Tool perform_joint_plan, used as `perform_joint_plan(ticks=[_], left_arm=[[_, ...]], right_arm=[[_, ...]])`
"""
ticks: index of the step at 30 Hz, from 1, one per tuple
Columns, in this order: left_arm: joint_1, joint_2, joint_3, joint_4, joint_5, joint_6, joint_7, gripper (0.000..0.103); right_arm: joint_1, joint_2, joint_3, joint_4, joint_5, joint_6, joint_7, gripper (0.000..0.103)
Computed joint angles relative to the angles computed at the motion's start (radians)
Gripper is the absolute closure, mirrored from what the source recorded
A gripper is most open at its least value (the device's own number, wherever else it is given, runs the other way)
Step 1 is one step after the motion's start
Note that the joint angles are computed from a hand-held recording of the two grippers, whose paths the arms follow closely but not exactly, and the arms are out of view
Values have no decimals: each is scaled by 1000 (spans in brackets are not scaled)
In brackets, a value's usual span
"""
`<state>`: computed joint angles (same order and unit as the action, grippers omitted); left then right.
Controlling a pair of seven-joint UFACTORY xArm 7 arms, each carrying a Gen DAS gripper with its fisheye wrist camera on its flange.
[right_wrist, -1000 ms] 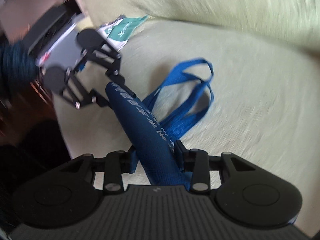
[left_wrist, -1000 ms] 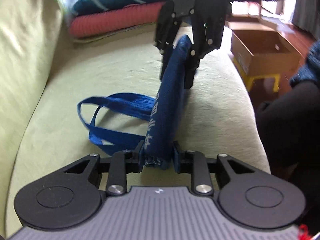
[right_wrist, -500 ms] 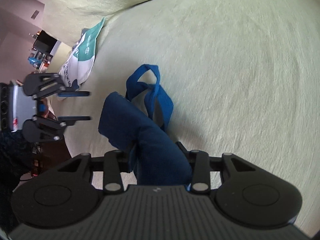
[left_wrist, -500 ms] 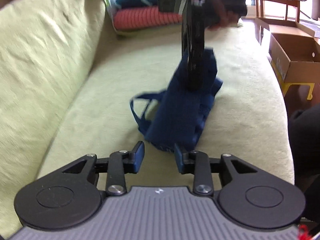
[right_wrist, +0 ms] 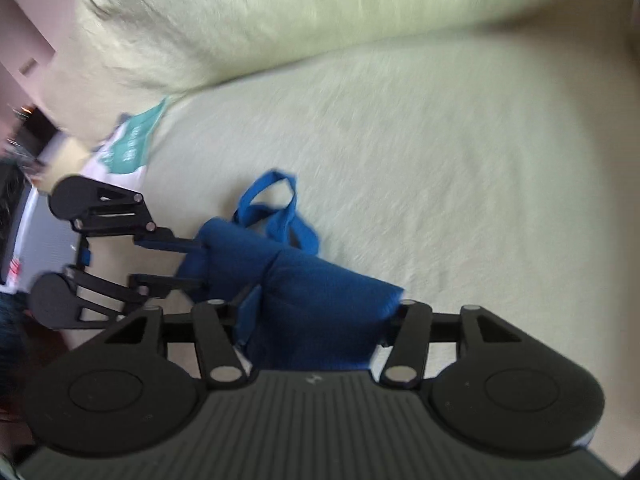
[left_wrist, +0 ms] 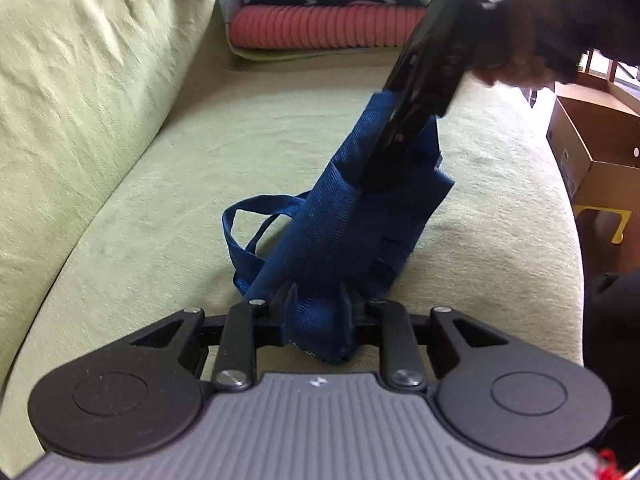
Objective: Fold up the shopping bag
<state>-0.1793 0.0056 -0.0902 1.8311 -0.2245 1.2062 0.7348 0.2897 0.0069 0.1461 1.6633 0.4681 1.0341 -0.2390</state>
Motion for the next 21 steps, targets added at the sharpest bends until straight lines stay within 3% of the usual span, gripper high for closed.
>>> perform_joint_plan(ticks=[1,3,6,8,12,17,21], left_arm=[[-1,2,-1,1,3,0,1,75],[-2,4,-2,3,10,3,3,75],[-4,-5,-4,-15,17,-13,-1,75],[-3,-8,-2,-15,17,-9,5,75],[-1,-13,1,-17,11,-9,20,75],[-4,-42,1,-71,15,-75,36,75],[-19,-138,3,-183,32,-153,238,69]], right_arm=[[9,-60,9,-71,-55,-89,10,58],[21,-130,21,-160,-131,-202,16,71],[16,-251,58,-325,-349,-405,57,83],[32,-294,54,-389,-383,-503,48,84],[101,-261,27,-377,-353,-441,-106,99],[93,-183,44,-337,-389,-386,-96,97],[95,-135,31,-272,-346,-334,-144,97]])
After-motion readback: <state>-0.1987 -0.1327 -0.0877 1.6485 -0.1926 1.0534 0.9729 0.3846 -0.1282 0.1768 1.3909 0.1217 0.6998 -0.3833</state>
